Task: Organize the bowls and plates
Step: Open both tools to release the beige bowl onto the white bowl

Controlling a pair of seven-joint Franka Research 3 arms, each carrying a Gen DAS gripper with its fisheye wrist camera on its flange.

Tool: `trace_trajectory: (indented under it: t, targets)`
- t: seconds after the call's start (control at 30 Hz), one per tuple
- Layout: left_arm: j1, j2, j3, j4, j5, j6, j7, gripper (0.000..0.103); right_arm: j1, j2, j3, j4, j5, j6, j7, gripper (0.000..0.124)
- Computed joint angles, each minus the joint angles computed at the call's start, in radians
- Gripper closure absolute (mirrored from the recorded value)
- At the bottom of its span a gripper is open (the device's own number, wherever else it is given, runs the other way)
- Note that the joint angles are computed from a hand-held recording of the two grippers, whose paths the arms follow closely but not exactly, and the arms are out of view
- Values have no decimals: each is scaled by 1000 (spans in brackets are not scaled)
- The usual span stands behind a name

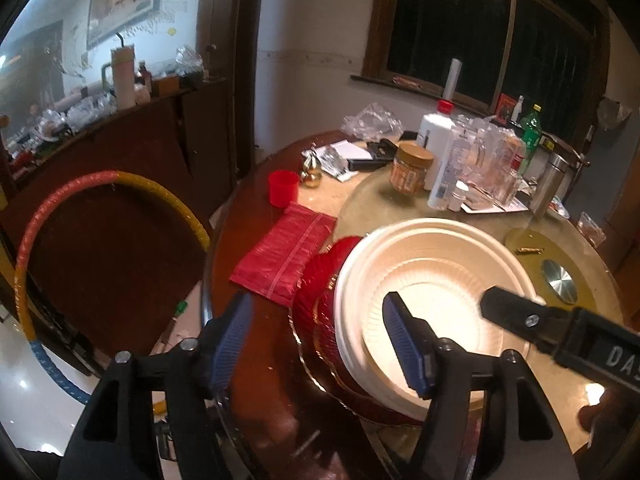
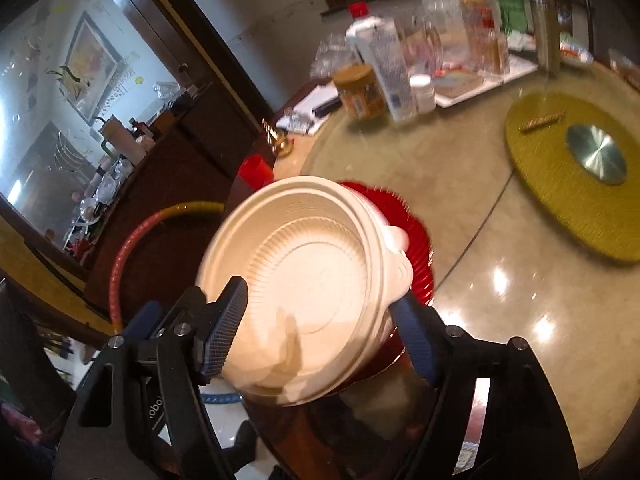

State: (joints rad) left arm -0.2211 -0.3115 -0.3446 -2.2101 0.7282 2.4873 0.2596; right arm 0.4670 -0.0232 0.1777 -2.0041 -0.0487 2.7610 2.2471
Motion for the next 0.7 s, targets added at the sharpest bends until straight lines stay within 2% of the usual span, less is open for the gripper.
trace_trajectory:
  t: [0.13, 0.23, 0.33, 0.5, 0.6, 0.63, 0.7]
  targets:
    - [6, -22, -7, -3, 17, 3, -16, 22, -22, -46, 6, -40, -108, 51, 66, 50]
    - [15, -34, -27, 8, 54, -35, -36, 20, -64, -83, 32, -68, -265, 85, 162, 50]
    - [14, -44, -29, 7, 70, -33, -48, 20, -95, -113, 58, -83, -370, 78, 196, 50]
    - [-5, -29, -30, 26, 63, -66, -8, 17, -104, -158, 64, -135, -351, 96, 92, 50]
    - [-13, -32, -32, 25, 63, -63, -6, 8, -115, -185, 71, -167, -334, 92, 29, 50]
    - [-12, -36, -35, 23, 69, -63, -14, 0, -118, -192, 72, -176, -325, 91, 5, 50]
    - [-11, -49, -40, 13, 83, -55, -36, 0, -120, -203, 75, -190, -310, 87, -50, 50]
